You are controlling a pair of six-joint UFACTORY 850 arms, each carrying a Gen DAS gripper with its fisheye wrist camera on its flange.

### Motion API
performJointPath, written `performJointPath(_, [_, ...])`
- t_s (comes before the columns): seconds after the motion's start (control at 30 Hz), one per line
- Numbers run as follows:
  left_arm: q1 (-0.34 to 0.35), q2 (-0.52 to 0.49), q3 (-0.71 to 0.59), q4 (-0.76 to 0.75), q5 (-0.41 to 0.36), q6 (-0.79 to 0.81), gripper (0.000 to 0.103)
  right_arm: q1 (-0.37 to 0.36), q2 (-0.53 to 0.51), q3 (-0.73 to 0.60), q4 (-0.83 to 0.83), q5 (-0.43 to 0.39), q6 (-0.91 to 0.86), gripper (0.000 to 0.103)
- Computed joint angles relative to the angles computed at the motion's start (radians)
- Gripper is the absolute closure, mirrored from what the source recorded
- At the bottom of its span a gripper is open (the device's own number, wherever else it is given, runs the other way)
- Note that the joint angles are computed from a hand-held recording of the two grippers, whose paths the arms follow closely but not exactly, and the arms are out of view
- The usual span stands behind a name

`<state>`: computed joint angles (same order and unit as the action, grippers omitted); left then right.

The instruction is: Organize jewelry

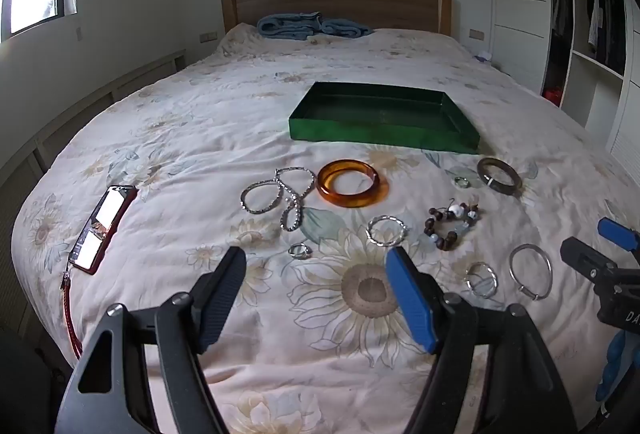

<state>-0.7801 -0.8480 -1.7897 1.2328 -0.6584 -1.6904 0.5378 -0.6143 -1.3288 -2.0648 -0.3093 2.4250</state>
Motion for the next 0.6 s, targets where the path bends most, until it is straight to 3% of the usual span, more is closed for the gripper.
performJointPath(0.6, [0.000, 0.000, -0.001, -0.005, 0.000, 0.002, 0.032, -0.001, -0.004, -0.006, 0.026, 0.020, -0.021, 0.000])
